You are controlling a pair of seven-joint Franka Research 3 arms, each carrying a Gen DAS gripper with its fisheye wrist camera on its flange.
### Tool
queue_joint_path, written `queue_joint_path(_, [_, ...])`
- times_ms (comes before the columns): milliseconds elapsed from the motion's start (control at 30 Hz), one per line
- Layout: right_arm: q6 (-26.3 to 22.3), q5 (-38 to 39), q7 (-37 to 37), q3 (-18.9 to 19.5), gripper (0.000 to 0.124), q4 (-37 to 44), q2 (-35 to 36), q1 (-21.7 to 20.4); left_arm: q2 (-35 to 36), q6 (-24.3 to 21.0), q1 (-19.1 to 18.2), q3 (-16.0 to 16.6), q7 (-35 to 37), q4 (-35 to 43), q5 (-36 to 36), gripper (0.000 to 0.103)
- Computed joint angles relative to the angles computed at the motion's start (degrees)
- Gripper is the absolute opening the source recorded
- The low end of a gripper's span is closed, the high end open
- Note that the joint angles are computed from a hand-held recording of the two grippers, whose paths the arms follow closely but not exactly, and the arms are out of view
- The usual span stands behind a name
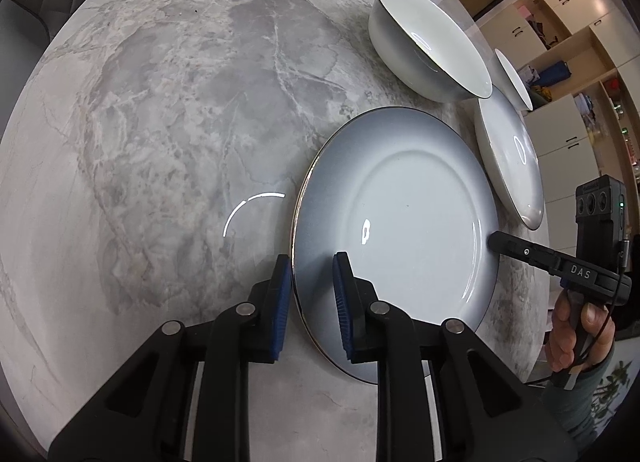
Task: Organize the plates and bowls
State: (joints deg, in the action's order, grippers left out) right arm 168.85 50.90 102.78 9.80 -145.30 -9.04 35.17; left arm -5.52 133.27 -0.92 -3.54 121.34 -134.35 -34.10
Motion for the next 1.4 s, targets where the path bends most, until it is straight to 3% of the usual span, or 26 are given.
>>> queue_joint_path(367, [-0.13,-0.51,2.36,0.7,0.017,-0.92,-1.58,0.8,-6.29,-1.55,-0.48,1.34,-1.04,-4.58,2.32,0.019])
queue_joint_path(667, [-0.41,-5.69,9.99,2.57,0.017,-4.51,-6.09,2.07,-15.33,-3.37,-2.69,2.95,-3.73,-11.23,5.68,0.019])
queue_joint_path(1200, [3.59,-3.73,16.23,1.91,0.017,-13.27,-12.56,12.18,-30.01,-5.61,-7.65,5.16,-9.66,-23.26,10.99,0.019])
queue_joint_path(1400, [5.06,-4.2,18.77,2.63,0.017,-14.94,-13.09,14.13,-33.92,-5.63,-8.62,5.91,-11.21,-26.9,12.45,0.019])
